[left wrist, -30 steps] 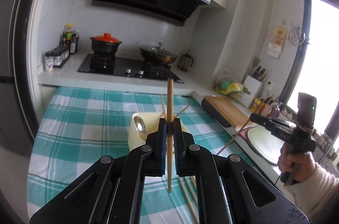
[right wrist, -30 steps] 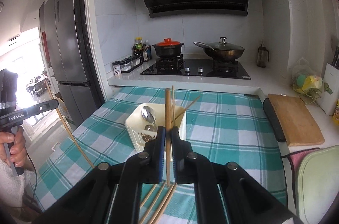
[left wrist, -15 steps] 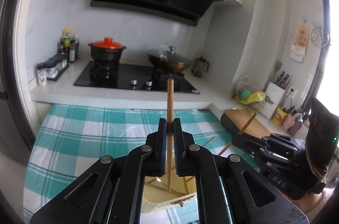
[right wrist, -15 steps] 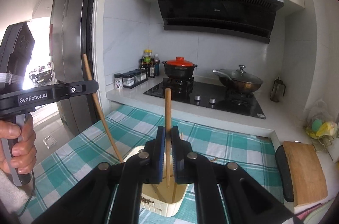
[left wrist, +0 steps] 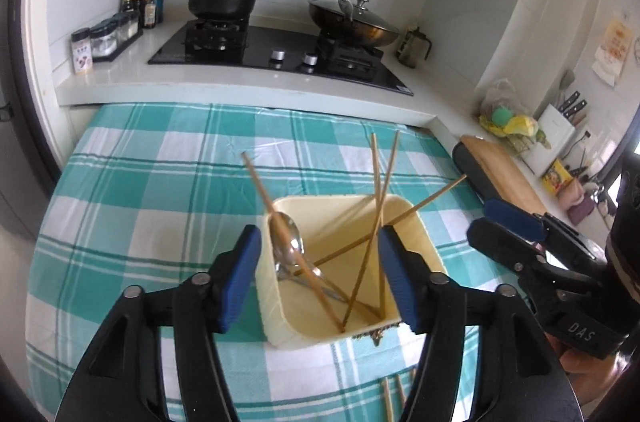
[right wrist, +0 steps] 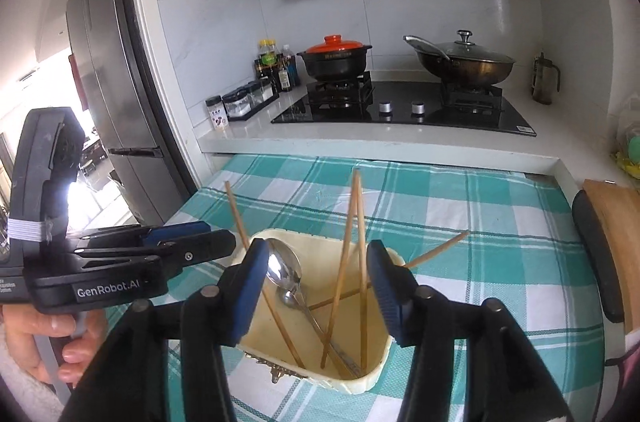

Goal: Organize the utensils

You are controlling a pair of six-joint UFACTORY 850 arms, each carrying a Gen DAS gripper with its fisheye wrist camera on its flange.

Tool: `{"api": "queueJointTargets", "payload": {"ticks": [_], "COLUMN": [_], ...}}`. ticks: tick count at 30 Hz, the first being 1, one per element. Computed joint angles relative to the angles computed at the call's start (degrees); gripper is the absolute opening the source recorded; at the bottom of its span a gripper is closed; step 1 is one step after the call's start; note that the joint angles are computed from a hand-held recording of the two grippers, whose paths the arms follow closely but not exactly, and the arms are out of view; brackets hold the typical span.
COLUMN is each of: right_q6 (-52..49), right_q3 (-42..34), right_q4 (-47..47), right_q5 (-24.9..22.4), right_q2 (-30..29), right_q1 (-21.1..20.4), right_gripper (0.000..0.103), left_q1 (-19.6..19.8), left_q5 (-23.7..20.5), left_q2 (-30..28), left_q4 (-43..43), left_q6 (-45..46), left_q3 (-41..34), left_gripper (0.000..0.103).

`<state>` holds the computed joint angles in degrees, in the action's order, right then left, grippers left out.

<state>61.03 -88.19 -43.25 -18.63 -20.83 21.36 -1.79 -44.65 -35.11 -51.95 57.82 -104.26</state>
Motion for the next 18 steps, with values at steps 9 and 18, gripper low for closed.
{"api": "queueJointTargets", "payload": {"ticks": [9,18], "right_q6": [-2.8,26.9], "right_q3": [23.4,42.8], "right_q4": [-0.2,-9.0], "right_q5": [-12.5,-17.8], "right_q2": [14.1,22.3], "right_q1": [7.2,13.5], "right_gripper": [0.053,0.053], "left_q1": [5.0,3.9], "left_q5": [2.3,17.5], "left_q2": [12.2,19.6], "left_q4": [10.5,-10.3], "left_q6": [9.1,30.4], "left_q3": [25.8,46.4], "left_gripper": [0.087,0.087]}}
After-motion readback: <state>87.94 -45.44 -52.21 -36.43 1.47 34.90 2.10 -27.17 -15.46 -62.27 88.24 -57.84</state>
